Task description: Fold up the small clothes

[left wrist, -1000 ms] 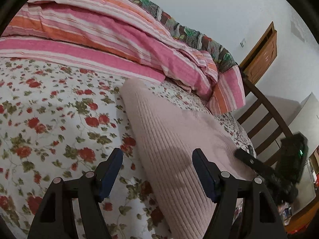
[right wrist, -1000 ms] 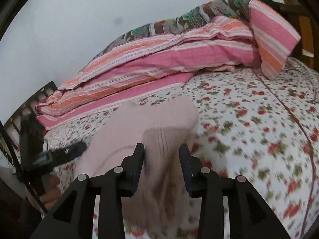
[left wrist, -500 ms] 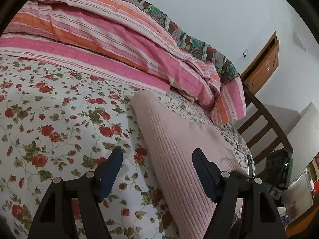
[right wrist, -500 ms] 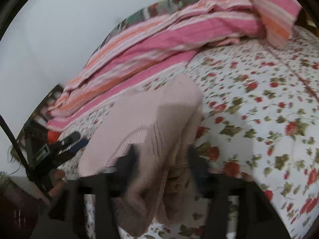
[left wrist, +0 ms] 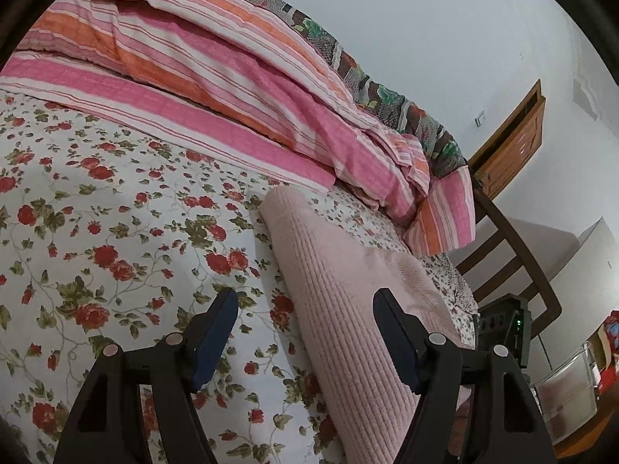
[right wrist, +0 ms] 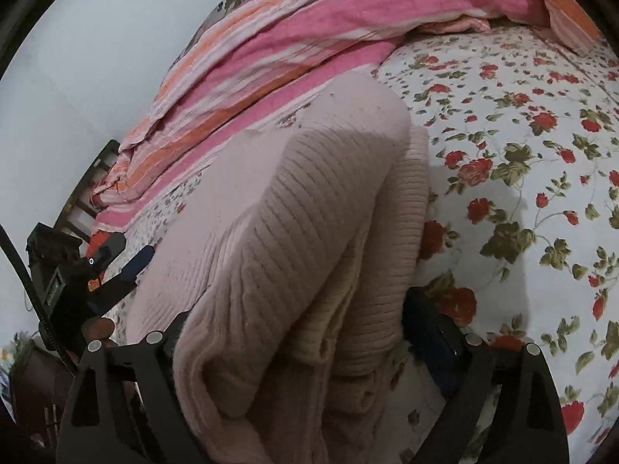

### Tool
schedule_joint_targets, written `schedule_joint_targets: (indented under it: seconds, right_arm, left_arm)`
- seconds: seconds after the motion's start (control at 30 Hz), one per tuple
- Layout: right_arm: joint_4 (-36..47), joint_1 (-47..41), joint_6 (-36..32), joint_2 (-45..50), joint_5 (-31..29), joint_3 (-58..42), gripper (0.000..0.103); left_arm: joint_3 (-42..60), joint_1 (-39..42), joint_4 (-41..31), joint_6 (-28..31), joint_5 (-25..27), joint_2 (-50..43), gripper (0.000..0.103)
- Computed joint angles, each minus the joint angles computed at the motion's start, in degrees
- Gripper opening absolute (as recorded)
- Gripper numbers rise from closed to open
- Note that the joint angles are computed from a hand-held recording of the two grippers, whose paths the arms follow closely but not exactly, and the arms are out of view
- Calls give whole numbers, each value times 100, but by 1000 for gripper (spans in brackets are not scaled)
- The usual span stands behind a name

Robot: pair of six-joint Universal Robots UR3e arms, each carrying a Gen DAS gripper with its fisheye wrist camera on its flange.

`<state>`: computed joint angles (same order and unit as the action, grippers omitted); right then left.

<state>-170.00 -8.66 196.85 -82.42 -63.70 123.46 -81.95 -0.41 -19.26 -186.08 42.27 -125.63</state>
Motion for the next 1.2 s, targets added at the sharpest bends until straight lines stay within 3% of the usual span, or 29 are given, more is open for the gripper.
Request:
schedule_joint_targets:
  seconds: [0.3, 0.47, 0.67, 0.83, 0.97, 1.07, 1.2]
  right_arm:
    - [295, -348, 70, -278, 908, 156, 42]
    - [6, -184, 248, -831, 763, 196, 38]
    - [502, 575, 581, -1026, -577, -1005, 37]
    - [1447, 1341, 742, -353, -2146, -2629, 37]
    - [1916, 1671, 1018, 504, -2680, -3865, 37]
    - [2004, 1811, 1190, 1228, -2528, -4755, 37]
    - [39, 1256, 2243, 2064, -531, -4559, 37]
  left_arm:
    - [-340, 139, 234, -88, -145, 202, 70]
    - [-648, 387, 378, -114, -282, 432, 70]
    - [-824, 637, 277, -162, 213, 799, 70]
    - [-796, 876, 314, -370, 313, 881, 70]
    - [-819, 1009, 434, -523, 452, 887, 70]
    - [-747, 1066, 294, -493, 418, 844, 70]
    - [-728, 992, 248, -307, 679, 862, 70]
